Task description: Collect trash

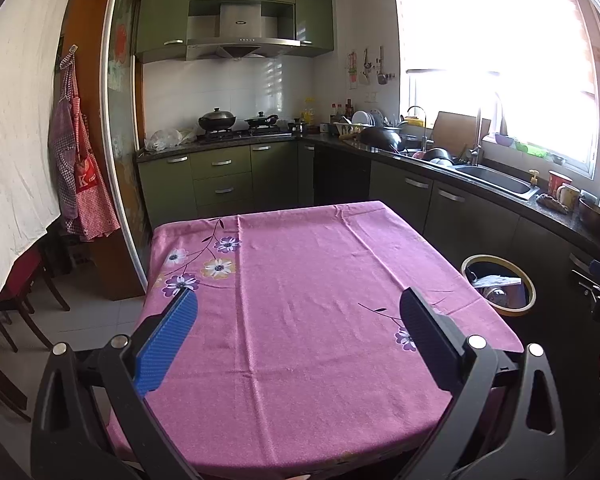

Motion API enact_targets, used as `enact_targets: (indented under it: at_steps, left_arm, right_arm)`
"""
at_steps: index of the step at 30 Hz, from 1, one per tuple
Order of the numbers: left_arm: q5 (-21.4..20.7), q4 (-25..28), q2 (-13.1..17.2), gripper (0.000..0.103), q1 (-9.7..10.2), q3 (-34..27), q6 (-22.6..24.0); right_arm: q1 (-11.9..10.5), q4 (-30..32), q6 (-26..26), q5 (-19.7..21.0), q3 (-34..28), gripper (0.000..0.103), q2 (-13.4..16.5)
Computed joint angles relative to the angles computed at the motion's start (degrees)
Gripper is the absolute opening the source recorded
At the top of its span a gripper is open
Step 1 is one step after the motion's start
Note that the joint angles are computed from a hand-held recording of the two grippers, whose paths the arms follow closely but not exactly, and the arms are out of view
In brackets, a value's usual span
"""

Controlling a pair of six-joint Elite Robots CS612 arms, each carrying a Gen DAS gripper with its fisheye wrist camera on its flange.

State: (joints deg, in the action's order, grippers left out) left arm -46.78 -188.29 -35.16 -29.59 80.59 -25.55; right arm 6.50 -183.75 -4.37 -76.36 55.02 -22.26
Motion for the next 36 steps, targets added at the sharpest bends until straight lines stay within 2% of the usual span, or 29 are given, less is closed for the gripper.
enact_targets:
  at_steps: [36]
  left_arm:
    - [-0.9,-0.2,0.1,0.096,-0.16,0.0,0.3]
  right_arm:
    - [0.2,0.8,0.3,0.1,-0.8,0.098,0.4]
